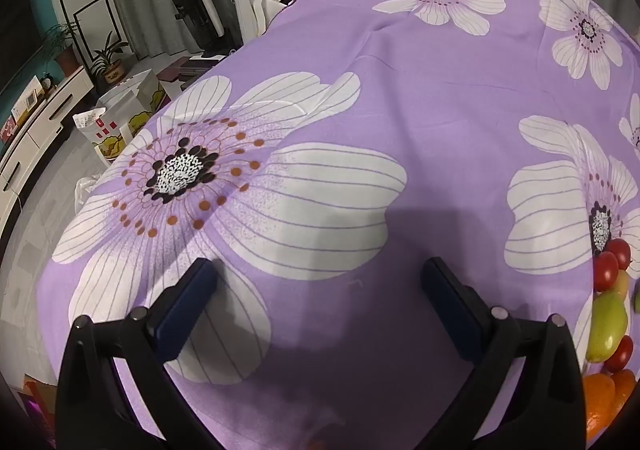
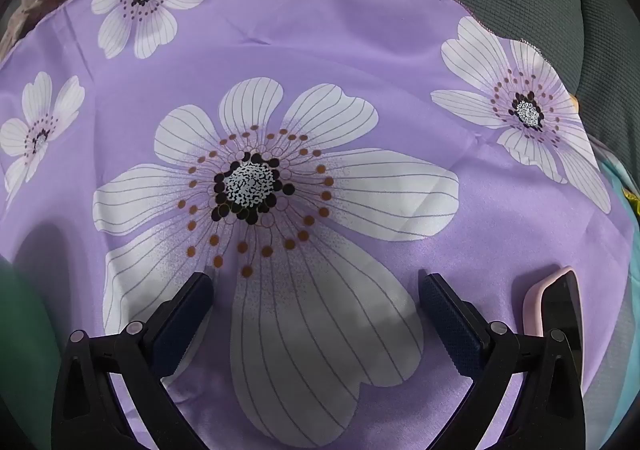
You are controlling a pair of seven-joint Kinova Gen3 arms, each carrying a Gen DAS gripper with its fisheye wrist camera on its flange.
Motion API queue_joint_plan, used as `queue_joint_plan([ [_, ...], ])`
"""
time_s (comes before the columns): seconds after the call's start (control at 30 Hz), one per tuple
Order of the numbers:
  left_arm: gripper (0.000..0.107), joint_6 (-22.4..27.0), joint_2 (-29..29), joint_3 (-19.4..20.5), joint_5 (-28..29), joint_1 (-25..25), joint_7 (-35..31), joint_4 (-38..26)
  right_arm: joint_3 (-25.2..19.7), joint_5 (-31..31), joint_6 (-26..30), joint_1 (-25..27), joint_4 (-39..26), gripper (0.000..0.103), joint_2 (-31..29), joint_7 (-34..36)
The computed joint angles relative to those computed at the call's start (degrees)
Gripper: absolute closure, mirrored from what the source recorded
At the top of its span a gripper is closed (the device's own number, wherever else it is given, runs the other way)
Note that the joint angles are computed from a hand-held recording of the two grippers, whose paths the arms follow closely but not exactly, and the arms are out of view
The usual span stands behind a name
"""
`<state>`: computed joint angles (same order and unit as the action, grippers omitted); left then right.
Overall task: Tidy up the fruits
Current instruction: 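Move the right gripper toward the cluster of fruits on the cloth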
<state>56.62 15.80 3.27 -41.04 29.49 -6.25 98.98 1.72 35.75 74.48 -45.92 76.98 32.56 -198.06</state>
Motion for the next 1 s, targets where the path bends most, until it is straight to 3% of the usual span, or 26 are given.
queue_joint_plan([
  [0.27, 0.006, 1.10, 0.22, -0.70, 0.41, 0.80, -0.80, -0.61, 0.16, -1.34, 1.98, 1.12, -3.51, 0.000, 1.23, 3.25],
  [0.37, 0.027, -1.08, -2.31, -0.64, 2.03, 0.52, -1.38, 0.63, -1.31, -1.62, 2.23, 2.14, -4.10, 0.000, 0.46, 3.53],
  [0.43, 0.031, -2.13, -4.16, 0.71, 0.08, 0.43, 0.98, 1.74, -2.77, -0.32, 1.88, 1.89, -2.18, 0.000, -1.51, 1.89],
  [0.6, 0.028, -1.00, -10.14, 0.75, -11.57, 8.58, 9.46, 3.55, 0.53, 11.04, 9.91, -10.45, -2.16, 0.000, -4.65, -4.67],
  [0.7, 0.023, -6.73, -14.08, 4.03, -13.87, 7.48, 12.58, 5.93, 1.90, 17.60, 9.33, -16.64, -3.60, 0.000, -5.93, -3.73],
  [0.8, 0.018, -13.72, -16.76, 8.72, -12.10, 2.30, 13.53, 7.45, 0.37, 22.59, 6.95, -18.81, -8.01, 0.000, -4.69, 2.04],
  [0.87, 0.016, -17.65, -17.80, 10.08, -11.49, 1.27, 14.31, 8.77, -3.79, 26.15, 3.02, -17.79, -10.08, 0.000, -3.91, 5.35],
  [1.0, 0.013, -18.05, -15.50, 12.24, -7.71, -0.13, 11.40, 6.82, -14.41, 28.33, -6.30, -12.21, -12.68, 0.000, -2.56, 12.75],
])
